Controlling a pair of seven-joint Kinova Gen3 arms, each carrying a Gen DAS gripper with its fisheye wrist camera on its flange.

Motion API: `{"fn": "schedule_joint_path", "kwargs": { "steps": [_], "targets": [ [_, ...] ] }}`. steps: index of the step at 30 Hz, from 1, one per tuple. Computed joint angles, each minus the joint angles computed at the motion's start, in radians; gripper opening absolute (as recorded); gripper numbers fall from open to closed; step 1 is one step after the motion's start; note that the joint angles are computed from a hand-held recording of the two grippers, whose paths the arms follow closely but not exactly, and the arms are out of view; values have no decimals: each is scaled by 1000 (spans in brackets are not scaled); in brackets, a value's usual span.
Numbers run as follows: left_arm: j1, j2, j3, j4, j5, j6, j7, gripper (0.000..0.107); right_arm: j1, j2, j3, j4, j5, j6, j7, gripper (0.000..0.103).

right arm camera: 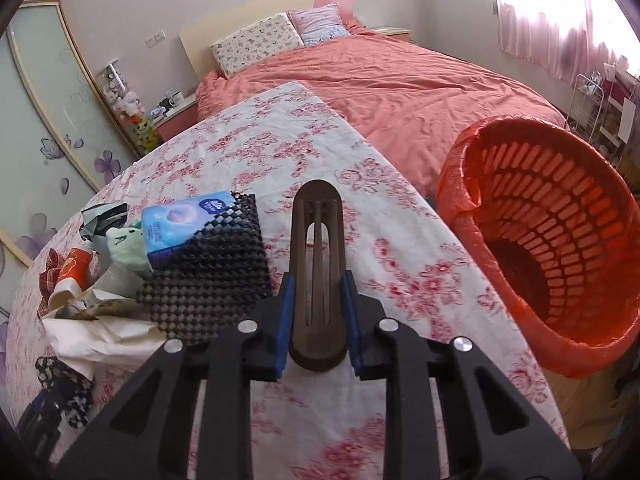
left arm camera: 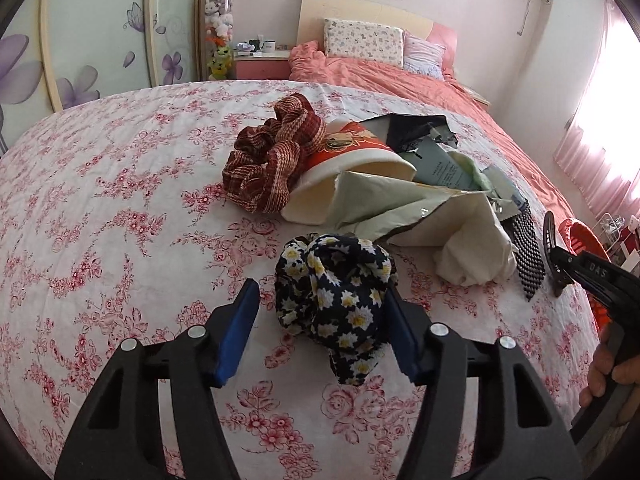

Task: Collect trash
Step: 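Reach the left tool to the daisy-print cloth and close on it, then carry the daisy-print cloth to the orange basket and open the left tool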

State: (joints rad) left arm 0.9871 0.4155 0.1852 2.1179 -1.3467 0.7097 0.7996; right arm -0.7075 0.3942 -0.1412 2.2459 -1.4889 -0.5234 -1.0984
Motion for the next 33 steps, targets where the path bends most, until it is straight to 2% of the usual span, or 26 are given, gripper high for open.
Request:
{"fn": "schedule_joint_path", "kwargs": {
  "steps": [10, 12, 14, 16, 18, 21, 26, 33],
  "targets": [
    [-26, 8, -5, 2, -31, -71, 3, 61, -6, 33, -33, -47, -103, -62, 137, 32],
    [-22, 12, -9, -1, -30, -69, 1, 61, 0, 37, -48, -58, -148, -78, 186, 41],
    [-21, 11, -11, -2, -33, -74, 4, 60, 8, 38, -64, -58, -157, -82, 193, 40],
    [-23, 10, -14, 0, -40, -81, 3, 50, 9, 45, -81, -65, -176, -109, 223, 32],
    [-25, 1, -18, 13, -71, -100, 27, 37, 21, 39, -86, -51, -140, -96, 196, 31],
    [-28, -11, -7, 29, -112, -92, 67, 28, 29, 23, -76, -21, -71, -63, 126, 30],
    [-33, -29, 27, 39, -129, -43, 81, 25, -9, -2, -48, 17, -13, -67, 46, 30],
    [-21, -72, 67, 51, -115, 25, 86, 25, -56, -64, -44, 62, -12, -116, 20, 30]
  ]
}}
